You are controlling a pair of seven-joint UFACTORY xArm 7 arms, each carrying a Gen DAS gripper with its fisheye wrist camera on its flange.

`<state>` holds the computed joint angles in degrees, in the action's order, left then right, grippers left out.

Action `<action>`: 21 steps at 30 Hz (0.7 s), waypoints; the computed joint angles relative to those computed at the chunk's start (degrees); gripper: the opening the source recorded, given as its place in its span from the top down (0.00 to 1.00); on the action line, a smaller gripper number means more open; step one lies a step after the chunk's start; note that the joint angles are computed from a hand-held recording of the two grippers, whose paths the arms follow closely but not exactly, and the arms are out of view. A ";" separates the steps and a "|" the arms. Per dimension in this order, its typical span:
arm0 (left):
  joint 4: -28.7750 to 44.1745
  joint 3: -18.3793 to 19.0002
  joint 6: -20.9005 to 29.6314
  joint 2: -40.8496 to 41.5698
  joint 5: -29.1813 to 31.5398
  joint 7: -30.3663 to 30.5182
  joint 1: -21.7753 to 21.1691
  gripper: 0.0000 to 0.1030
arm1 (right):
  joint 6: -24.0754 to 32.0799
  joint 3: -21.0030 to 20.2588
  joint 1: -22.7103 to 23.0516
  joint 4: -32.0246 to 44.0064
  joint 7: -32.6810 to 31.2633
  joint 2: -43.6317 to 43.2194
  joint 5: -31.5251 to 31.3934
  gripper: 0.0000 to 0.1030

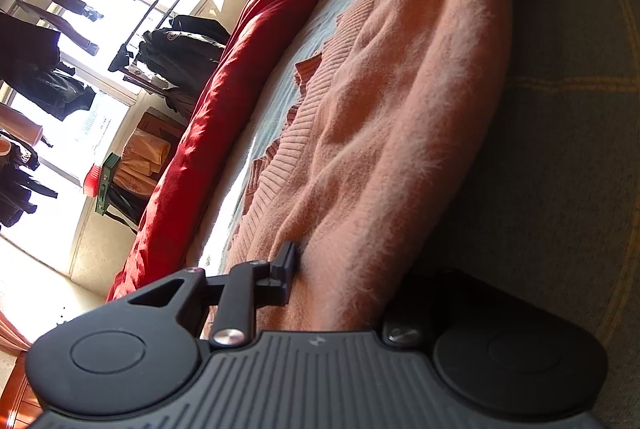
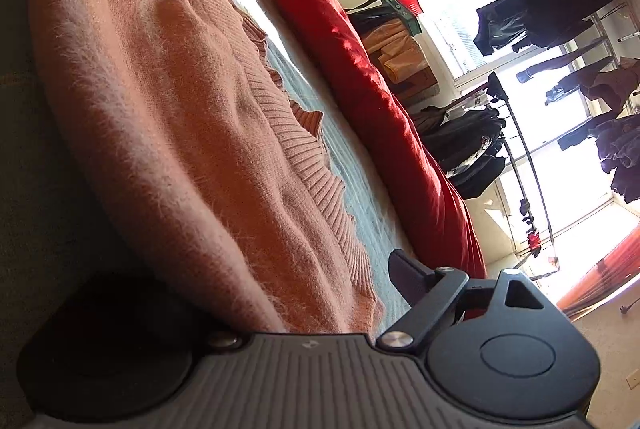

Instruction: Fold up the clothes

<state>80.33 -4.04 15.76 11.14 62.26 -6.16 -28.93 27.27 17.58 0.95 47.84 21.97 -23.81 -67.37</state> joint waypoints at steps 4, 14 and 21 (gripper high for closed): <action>0.31 0.18 0.11 0.29 0.32 -0.65 -0.08 0.67 | 1.82 0.43 0.66 0.83 -2.02 0.69 0.09 0.13; -0.69 0.14 0.33 0.38 0.30 -1.49 -0.27 0.76 | -3.40 0.66 1.08 -3.75 -4.70 -1.72 1.18 0.66; -1.12 -0.18 0.26 0.69 -0.83 -0.28 -0.14 0.82 | -4.76 1.24 0.39 -5.28 4.80 -2.27 -4.37 0.81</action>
<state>79.20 -4.23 16.02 11.82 61.43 -6.44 -29.08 22.51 18.81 1.34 42.56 26.77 -26.08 -71.74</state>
